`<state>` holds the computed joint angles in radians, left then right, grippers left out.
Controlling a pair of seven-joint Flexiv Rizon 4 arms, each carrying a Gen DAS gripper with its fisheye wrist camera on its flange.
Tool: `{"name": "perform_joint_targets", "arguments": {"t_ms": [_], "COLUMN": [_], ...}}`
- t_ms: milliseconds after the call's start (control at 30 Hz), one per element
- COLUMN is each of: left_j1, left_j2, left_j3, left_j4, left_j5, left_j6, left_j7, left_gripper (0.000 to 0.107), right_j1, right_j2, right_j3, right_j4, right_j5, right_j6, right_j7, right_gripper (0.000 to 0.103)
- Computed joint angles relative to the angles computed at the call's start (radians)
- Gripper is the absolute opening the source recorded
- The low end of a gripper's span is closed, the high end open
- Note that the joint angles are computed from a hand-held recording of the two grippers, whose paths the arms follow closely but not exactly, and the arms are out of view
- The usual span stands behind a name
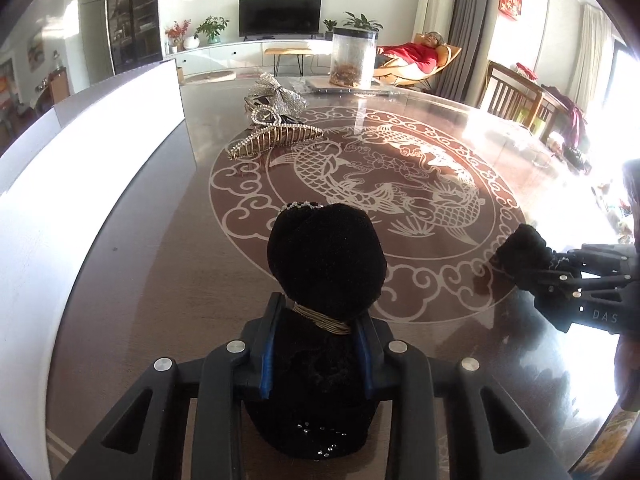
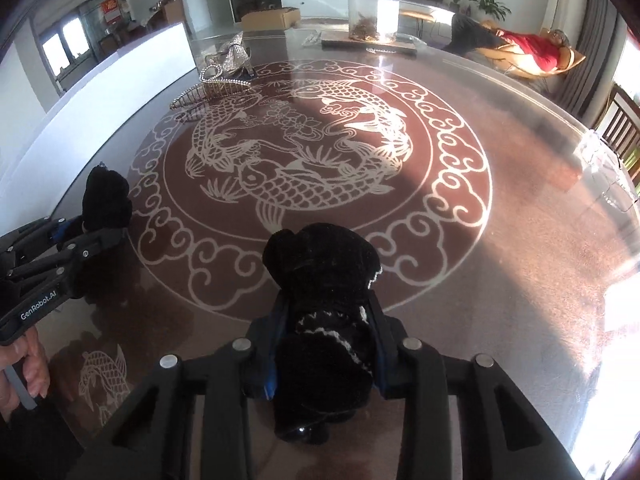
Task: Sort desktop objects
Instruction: 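Carry both black pouches into the cardboard bin and open both tools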
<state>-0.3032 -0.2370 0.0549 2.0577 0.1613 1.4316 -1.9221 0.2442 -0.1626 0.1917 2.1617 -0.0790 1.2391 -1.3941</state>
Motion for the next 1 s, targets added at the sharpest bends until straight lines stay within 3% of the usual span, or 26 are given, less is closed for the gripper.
{"name": "perform_joint_targets", "arguments": {"t_ms": [133, 200, 300, 433, 533, 633, 733, 867, 900, 967, 1000], "left_j1": [0.090, 0.145, 0.135, 0.192, 0.336, 0.443, 0.522, 0.542, 0.547, 0.556, 0.558], "left_j2": [0.083, 0.146, 0.257, 0.403, 0.460, 0.441, 0.397, 0.353, 0.345, 0.330, 0.329], "left_j3": [-0.105, -0.201, -0.172, -0.053, -0.013, 0.028, 0.052, 0.090, 0.091, 0.085, 0.082], "left_j4": [0.129, 0.224, 0.285, 0.276, 0.221, 0.155, 0.095, 0.088, 0.082, 0.059, 0.051], "left_j5": [-0.200, -0.436, -0.556, -0.459, -0.311, -0.224, -0.127, -0.136, -0.123, -0.062, -0.023], "left_j6": [0.101, 0.140, 0.109, -0.002, -0.136, -0.267, -0.378, -0.429, -0.452, -0.513, -0.532], "left_j7": [0.088, 0.232, 0.300, 0.258, 0.189, 0.161, 0.112, 0.126, 0.116, 0.063, 0.029], "left_gripper": [0.031, 0.031, 0.031, 0.031, 0.031, 0.031, 0.031, 0.033, 0.038, 0.061, 0.082], "right_j1": [-0.033, -0.036, -0.011, 0.051, 0.113, 0.187, 0.287, 0.402, 0.415, 0.442, 0.450], "right_j2": [0.081, 0.106, 0.108, 0.047, -0.032, -0.146, -0.281, -0.435, -0.467, -0.525, -0.546], "right_j3": [0.045, 0.052, 0.045, 0.066, 0.109, 0.160, 0.177, 0.157, 0.159, 0.150, 0.145], "right_j4": [0.017, -0.010, -0.071, -0.240, -0.404, -0.597, -0.765, -0.911, -0.940, -0.997, -1.018], "right_j5": [0.164, 0.283, 0.367, 0.429, 0.434, 0.430, 0.349, 0.228, 0.214, 0.183, 0.175], "right_j6": [0.000, -0.044, -0.098, -0.149, -0.158, -0.176, -0.200, -0.249, -0.272, -0.346, -0.380], "right_j7": [-0.135, -0.221, -0.292, -0.361, -0.396, -0.420, -0.393, -0.309, -0.294, -0.250, -0.226], "right_gripper": [0.035, 0.035, 0.035, 0.035, 0.035, 0.036, 0.036, 0.036, 0.040, 0.063, 0.085]}}
